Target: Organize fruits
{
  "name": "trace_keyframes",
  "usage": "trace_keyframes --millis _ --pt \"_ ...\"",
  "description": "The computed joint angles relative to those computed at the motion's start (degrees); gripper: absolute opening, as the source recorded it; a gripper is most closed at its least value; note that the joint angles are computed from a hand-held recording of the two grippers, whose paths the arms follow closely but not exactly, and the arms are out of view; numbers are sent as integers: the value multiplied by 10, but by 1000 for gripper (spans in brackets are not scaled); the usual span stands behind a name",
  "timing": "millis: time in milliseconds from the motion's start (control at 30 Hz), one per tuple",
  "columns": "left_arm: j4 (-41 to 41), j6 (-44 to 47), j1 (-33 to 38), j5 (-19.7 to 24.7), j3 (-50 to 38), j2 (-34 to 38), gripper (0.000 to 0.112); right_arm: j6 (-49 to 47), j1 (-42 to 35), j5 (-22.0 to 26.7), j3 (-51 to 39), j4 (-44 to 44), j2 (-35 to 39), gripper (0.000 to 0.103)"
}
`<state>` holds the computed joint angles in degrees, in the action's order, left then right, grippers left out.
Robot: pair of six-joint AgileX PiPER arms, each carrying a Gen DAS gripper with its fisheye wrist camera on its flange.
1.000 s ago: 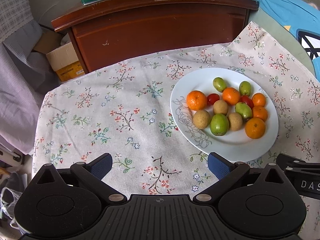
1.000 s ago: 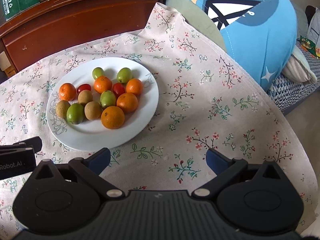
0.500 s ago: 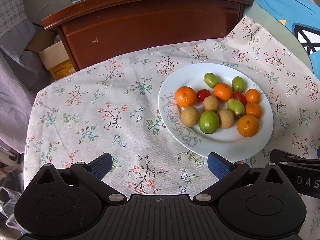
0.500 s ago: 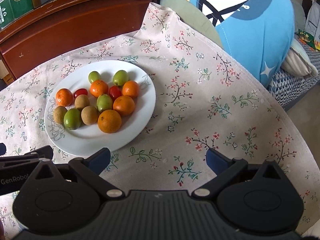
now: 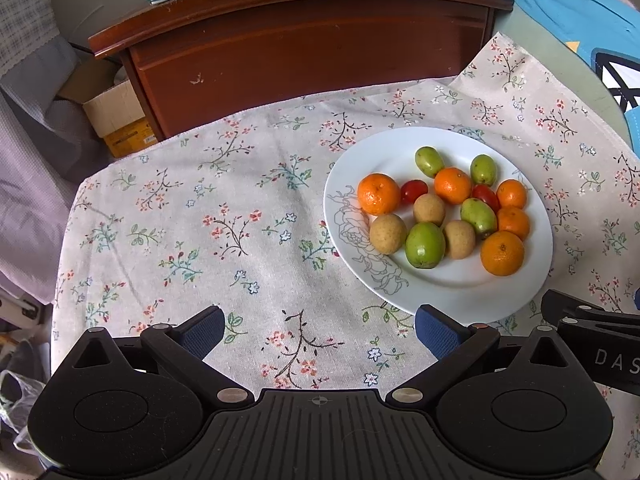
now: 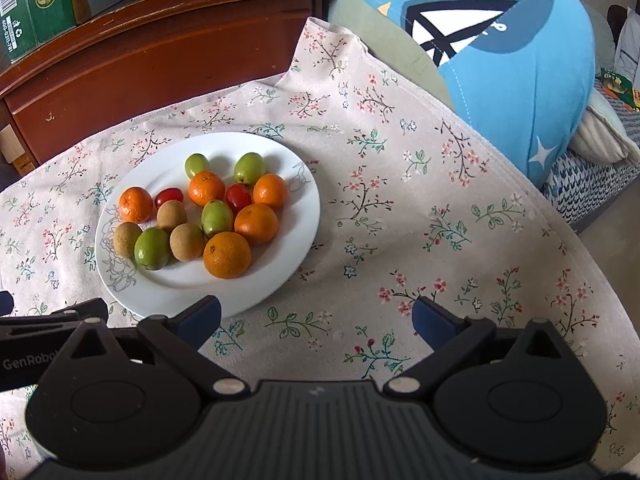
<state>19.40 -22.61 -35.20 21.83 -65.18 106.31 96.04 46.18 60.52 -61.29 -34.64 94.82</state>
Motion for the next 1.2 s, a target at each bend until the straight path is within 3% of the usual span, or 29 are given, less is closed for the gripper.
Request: trace_keyframes --millis 967,1200 --pt "51 -41 5 2 42 -36 102 50 32 -47 39 -62 -22 101" --pt "29 -10 21 -26 99 -81 102 88 73 -58 68 -92 -35 101"
